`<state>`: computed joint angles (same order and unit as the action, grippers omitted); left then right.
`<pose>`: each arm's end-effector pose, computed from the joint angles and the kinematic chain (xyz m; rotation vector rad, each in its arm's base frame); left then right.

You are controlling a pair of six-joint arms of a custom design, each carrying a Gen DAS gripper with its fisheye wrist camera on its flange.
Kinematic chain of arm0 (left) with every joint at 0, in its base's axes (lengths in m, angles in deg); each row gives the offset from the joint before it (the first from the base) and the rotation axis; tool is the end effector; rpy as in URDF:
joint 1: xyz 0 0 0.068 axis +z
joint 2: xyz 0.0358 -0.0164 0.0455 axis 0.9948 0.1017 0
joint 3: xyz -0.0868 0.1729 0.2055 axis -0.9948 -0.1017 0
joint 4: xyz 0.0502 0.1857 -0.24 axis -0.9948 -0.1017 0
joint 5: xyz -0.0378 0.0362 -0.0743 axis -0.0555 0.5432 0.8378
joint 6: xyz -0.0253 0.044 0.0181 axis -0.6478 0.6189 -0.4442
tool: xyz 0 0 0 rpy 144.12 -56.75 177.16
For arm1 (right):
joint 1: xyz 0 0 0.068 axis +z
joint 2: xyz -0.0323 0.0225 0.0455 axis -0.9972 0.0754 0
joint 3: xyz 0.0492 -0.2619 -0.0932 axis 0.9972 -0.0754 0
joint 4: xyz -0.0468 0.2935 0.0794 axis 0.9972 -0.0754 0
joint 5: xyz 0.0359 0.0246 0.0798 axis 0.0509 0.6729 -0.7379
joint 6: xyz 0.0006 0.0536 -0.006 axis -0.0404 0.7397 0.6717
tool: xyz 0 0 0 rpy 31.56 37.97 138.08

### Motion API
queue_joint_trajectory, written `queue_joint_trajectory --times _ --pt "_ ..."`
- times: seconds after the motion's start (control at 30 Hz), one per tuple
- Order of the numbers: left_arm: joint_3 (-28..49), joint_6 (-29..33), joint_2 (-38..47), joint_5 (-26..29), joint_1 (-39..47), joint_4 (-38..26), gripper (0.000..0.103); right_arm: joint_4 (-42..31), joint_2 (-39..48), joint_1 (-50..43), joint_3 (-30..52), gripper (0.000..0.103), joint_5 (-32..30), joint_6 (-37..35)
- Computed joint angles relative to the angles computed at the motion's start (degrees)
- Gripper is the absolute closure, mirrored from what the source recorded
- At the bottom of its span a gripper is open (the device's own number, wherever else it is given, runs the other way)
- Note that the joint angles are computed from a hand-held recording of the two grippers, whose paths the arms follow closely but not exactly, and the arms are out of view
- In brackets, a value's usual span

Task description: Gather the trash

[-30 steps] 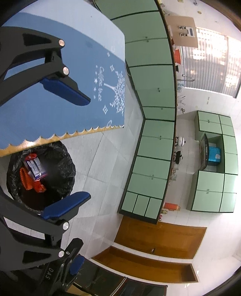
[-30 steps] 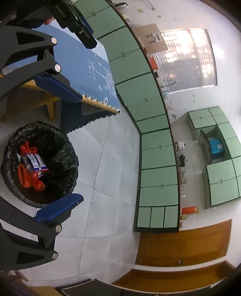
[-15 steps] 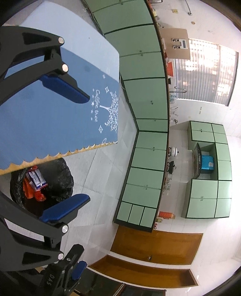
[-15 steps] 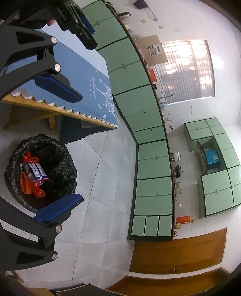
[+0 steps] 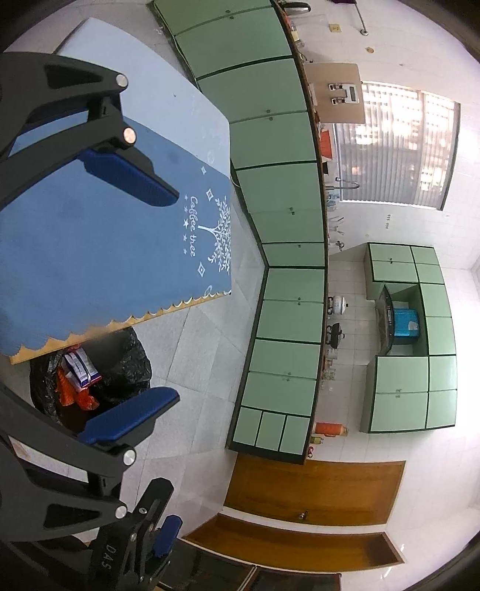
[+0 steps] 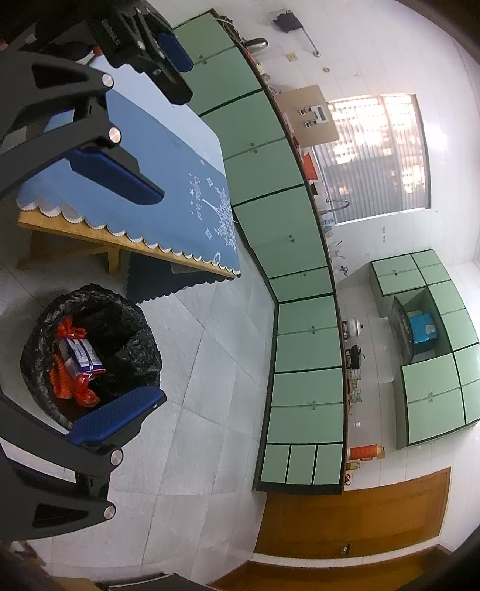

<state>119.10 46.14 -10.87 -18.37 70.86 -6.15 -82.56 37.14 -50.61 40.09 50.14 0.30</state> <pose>0.1944 -0.0567 0.2554 0.4959 1.9126 -0.3974 0.1145 0.0498 0.2288 0.4731 1.9593 -0.0543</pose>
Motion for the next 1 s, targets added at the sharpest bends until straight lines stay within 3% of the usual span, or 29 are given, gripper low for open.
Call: queue_joint_trajectory --times 0.6,1.0 --pt "-7.74 -1.29 -7.34 -0.12 0.93 3.71 0.008 0.72 -1.52 3.66 -1.97 0.006 2.14 -0.55" --pt "-8.03 -1.27 -6.75 0.63 1.77 4.58 0.008 1.42 -1.52 3.88 -2.64 0.006 2.59 -0.33"
